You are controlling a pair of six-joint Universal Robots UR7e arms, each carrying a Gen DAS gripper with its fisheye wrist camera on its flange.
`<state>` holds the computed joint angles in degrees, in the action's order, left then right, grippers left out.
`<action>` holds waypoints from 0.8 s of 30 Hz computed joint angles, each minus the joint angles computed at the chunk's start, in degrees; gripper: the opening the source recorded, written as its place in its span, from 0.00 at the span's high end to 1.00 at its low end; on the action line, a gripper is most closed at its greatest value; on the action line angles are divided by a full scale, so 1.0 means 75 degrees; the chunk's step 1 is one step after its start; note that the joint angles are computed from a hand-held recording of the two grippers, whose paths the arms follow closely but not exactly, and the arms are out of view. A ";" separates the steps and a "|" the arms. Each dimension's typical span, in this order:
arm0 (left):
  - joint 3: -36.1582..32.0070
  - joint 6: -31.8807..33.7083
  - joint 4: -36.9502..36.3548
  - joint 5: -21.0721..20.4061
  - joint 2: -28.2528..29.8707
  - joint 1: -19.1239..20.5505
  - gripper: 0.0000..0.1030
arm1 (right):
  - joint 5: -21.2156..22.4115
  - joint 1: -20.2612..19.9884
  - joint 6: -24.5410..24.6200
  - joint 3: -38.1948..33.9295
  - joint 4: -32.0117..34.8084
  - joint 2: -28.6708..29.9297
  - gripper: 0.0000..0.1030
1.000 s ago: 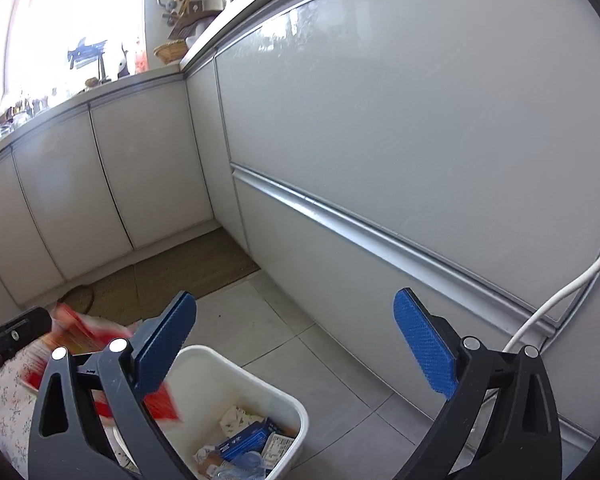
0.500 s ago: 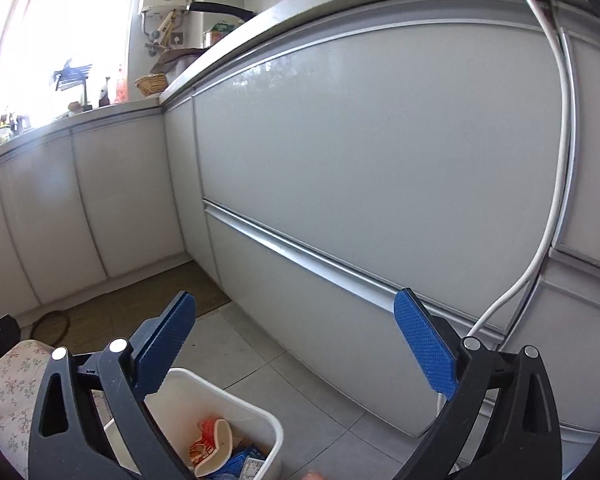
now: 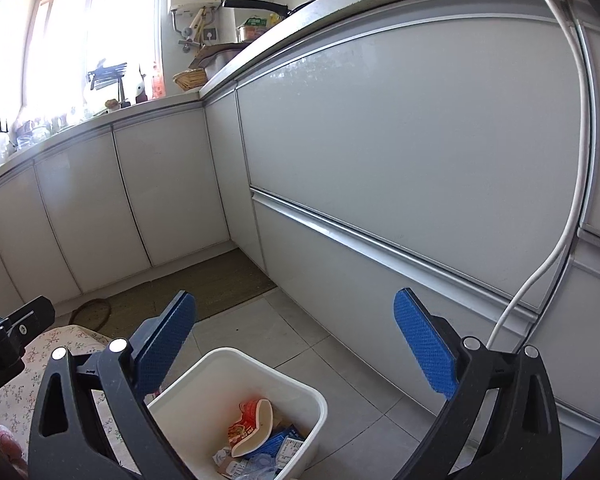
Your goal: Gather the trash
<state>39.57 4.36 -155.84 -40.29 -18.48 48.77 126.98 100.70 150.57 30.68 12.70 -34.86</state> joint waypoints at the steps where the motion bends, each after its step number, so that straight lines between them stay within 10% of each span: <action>1: 0.0002 0.0006 0.0000 0.0004 -0.0002 -0.0002 0.07 | 0.0004 0.0004 0.0010 -0.0048 0.0068 0.0029 0.06; 24: -0.0068 -0.0247 0.0404 0.0177 0.0015 0.0001 0.07 | 0.0014 0.0010 0.0217 -0.0446 0.0681 0.0231 0.06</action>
